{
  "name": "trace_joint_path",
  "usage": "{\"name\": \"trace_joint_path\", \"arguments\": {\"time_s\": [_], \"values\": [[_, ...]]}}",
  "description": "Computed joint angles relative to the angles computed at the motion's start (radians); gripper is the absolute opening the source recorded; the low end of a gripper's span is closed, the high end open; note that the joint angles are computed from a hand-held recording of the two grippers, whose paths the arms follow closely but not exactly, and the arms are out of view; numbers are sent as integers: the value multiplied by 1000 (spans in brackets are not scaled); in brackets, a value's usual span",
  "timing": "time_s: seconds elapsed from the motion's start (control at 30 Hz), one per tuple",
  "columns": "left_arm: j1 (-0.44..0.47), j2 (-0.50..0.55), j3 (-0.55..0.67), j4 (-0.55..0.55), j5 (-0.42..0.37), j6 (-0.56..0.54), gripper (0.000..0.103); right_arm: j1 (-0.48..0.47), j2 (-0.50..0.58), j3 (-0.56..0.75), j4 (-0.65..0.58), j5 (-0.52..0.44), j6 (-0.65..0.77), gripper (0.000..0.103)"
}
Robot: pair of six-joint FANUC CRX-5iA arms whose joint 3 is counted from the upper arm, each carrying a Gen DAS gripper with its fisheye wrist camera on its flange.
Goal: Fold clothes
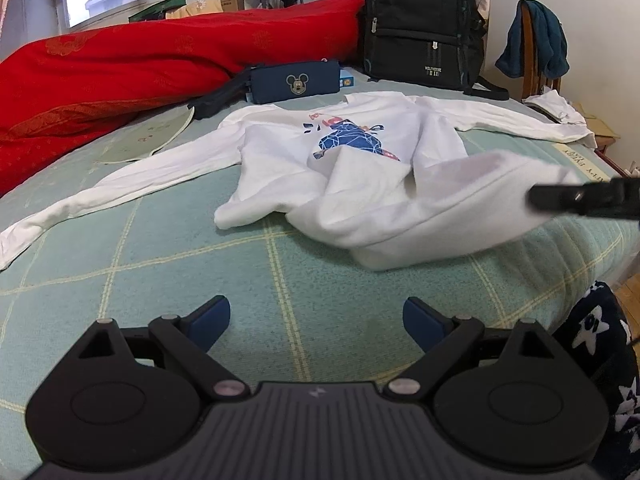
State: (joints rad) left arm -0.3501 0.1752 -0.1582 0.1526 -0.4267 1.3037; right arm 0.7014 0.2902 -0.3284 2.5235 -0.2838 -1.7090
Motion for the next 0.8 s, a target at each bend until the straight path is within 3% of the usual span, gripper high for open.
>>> {"name": "trace_joint_path", "arguments": {"time_s": [0.23,0.3,0.4,0.47,0.6,0.67,0.8], "values": [[2,2,-6,25,7,-27,93,148,-74,-141,-605,-237,442,13],[4,4,-7,32,8,-33,93,190,-77,-136,-795,-256,598,17],[7,9,-3,27,4,-26,93,245,-73,-114,-988,-295,771,29],[8,12,2,20,0,-15,93,294,-58,-72,-1123,-352,929,52],[14,16,3,18,4,-6,93,342,-24,9,-1167,-420,1146,81],[18,14,-1,15,9,0,93,348,3,61,-1162,-422,1249,103],[31,7,-9,9,13,16,93,358,98,228,-1271,-395,1587,103]]}}
